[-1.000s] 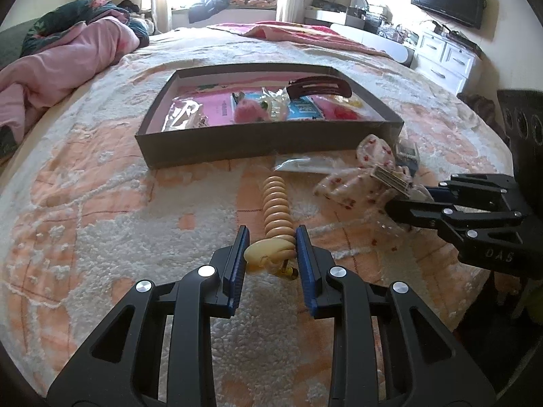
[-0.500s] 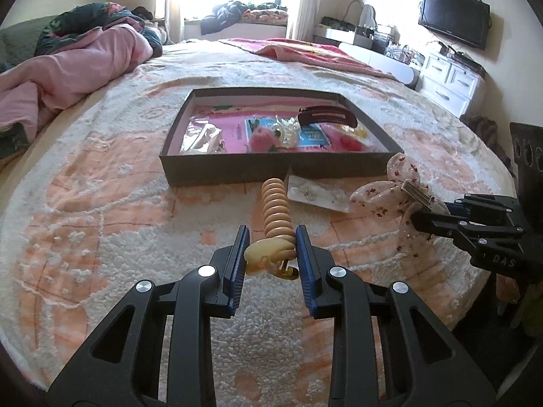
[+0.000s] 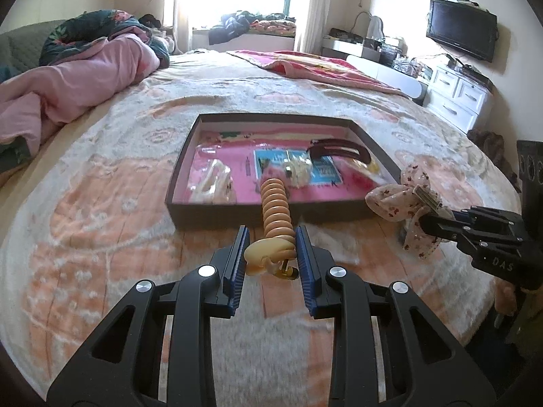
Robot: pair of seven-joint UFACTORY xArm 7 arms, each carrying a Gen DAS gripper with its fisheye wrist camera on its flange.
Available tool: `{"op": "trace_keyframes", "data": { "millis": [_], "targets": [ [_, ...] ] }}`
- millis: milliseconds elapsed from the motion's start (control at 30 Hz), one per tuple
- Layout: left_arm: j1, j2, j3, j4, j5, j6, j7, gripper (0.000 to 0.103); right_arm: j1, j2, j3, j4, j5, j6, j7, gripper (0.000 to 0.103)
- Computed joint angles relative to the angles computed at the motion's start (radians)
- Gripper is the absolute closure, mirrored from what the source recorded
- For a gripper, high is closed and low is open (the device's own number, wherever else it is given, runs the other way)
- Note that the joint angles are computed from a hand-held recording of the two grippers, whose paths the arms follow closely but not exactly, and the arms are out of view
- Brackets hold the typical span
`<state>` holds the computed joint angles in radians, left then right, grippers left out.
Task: Organize jewelry
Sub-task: 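Carry both items into the pink box and open both tools to release them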
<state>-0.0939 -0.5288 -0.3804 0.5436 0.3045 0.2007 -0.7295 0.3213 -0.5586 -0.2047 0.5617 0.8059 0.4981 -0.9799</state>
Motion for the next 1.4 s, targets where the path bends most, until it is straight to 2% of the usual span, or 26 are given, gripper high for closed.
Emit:
{"op": "trace_keyframes", "data": {
  "millis": [300, 467, 733, 967, 1067, 1133, 1300, 1400],
  "targets": [
    [0.158, 0.157, -0.076, 0.141, 0.142, -0.029, -0.095, 0.083, 0.013, 0.155, 0.019, 0.118, 0.08, -0.077, -0.048, 0.082],
    [0.187, 0.238, -0.067, 0.205, 0.245, -0.033, -0.169, 0.083, -0.008, 0.23, 0.051, 0.176, 0.115, -0.098, -0.074, 0.082],
    [0.145, 0.346, 0.004, 0.274, 0.375, -0.02, -0.258, 0.083, -0.051, 0.331, 0.121, 0.247, 0.132, -0.121, -0.076, 0.081],
    [0.074, 0.384, 0.087, 0.284, 0.432, -0.027, -0.295, 0.082, -0.082, 0.378, 0.165, 0.264, 0.121, -0.144, -0.043, 0.07],
    [0.041, 0.388, 0.121, 0.284, 0.444, -0.028, -0.304, 0.082, -0.083, 0.372, 0.172, 0.251, 0.126, -0.159, -0.058, 0.062],
    [0.03, 0.388, 0.133, 0.285, 0.457, -0.027, -0.317, 0.082, -0.079, 0.36, 0.172, 0.236, 0.131, -0.173, -0.07, 0.061],
    [0.022, 0.378, 0.142, 0.284, 0.499, -0.025, -0.359, 0.07, -0.073, 0.325, 0.151, 0.213, 0.16, -0.157, -0.078, 0.055],
    [0.024, 0.363, 0.141, 0.272, 0.511, -0.038, -0.376, 0.058, -0.071, 0.298, 0.137, 0.197, 0.169, -0.144, -0.084, 0.052]
  ]
}}
